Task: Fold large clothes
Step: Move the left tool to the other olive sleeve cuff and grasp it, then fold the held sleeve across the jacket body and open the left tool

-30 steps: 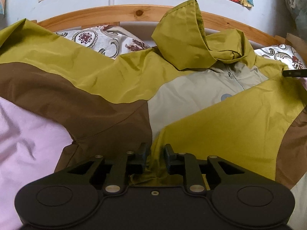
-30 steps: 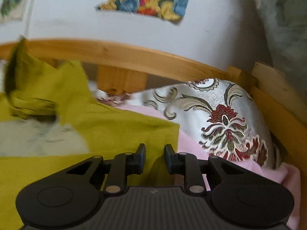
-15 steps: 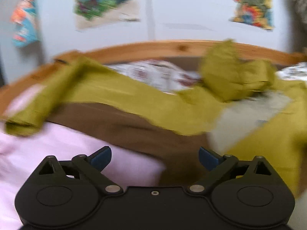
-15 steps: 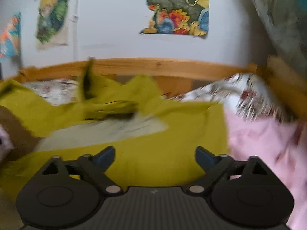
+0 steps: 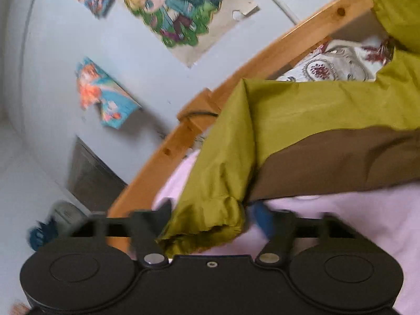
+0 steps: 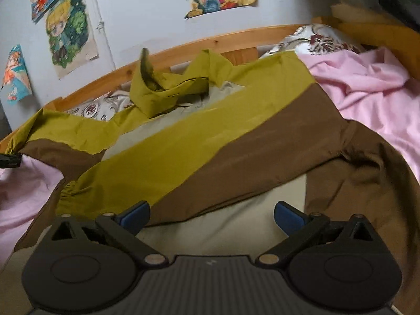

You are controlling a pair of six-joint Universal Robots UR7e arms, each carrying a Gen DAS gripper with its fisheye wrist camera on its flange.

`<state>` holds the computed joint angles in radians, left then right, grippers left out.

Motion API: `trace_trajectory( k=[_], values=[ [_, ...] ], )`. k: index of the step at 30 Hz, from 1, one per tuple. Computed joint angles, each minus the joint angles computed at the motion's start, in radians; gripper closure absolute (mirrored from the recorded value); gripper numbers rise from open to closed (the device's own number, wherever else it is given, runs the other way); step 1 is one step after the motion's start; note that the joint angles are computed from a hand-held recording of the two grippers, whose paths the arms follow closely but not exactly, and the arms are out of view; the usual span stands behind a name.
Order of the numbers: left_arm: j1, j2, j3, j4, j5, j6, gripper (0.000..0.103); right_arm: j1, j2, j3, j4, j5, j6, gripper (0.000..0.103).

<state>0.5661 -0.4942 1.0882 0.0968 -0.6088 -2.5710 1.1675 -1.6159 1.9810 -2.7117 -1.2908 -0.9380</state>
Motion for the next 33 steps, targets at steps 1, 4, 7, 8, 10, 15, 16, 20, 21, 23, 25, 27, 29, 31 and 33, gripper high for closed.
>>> trace_trajectory(
  k=[1,4,7,8,10,15,16,20,21,23,25,27,29,31,33],
  values=[
    [-0.01,-0.028,0.027,-0.061,0.021,0.033,0.079,-0.008,-0.002,0.004,-0.006,0.006,0.01,0.0],
    [-0.034,-0.036,0.019,-0.114,0.032,0.043,0.087,-0.031,-0.003,0.007,-0.014,0.016,0.042,0.0],
    [-0.064,-0.035,-0.029,-0.134,0.048,0.061,0.089,-0.055,-0.01,0.004,0.015,0.029,0.063,0.0],
    [-0.077,-0.034,-0.052,-0.15,0.054,0.084,0.089,-0.061,-0.013,0.005,0.024,0.031,0.065,0.0],
    [-0.101,-0.046,-0.092,-0.244,0.075,0.212,0.089,-0.076,-0.024,0.005,0.057,0.045,0.052,0.0],
    [-0.154,-0.019,-0.235,-0.442,0.078,0.577,0.089,-0.122,-0.064,0.011,0.155,0.104,-0.032,0.0],
    [-0.165,-0.009,-0.261,-0.471,0.074,0.619,0.089,-0.127,-0.073,0.011,0.176,0.104,-0.043,0.0],
    [-0.205,0.018,-0.309,-0.593,0.043,0.748,0.089,-0.15,-0.12,0.023,0.236,0.125,-0.098,0.0],
    [-0.21,0.027,-0.322,-0.614,0.03,0.776,0.089,-0.155,-0.132,0.025,0.25,0.131,-0.106,0.0],
    [-0.218,0.054,-0.361,-0.629,-0.01,0.821,0.089,-0.166,-0.156,0.026,0.292,0.148,-0.117,0.0],
    [-0.221,0.058,-0.376,-0.671,-0.041,0.869,0.089,-0.169,-0.173,0.024,0.323,0.158,-0.144,0.0],
    [-0.229,0.058,-0.385,-0.722,-0.051,0.9,0.089,-0.168,-0.189,0.037,0.305,0.175,-0.169,0.0],
    [-0.24,0.055,-0.387,-0.79,-0.02,0.934,0.089,-0.167,-0.201,0.047,0.286,0.2,-0.193,0.0],
    [-0.244,0.047,-0.368,-0.925,0.01,1.017,0.089,-0.171,-0.206,0.052,0.264,0.22,-0.194,0.0],
    [-0.24,0.056,-0.359,-1.107,0.018,1.174,0.089,-0.174,-0.205,0.052,0.246,0.225,-0.181,0.0]
  ],
)
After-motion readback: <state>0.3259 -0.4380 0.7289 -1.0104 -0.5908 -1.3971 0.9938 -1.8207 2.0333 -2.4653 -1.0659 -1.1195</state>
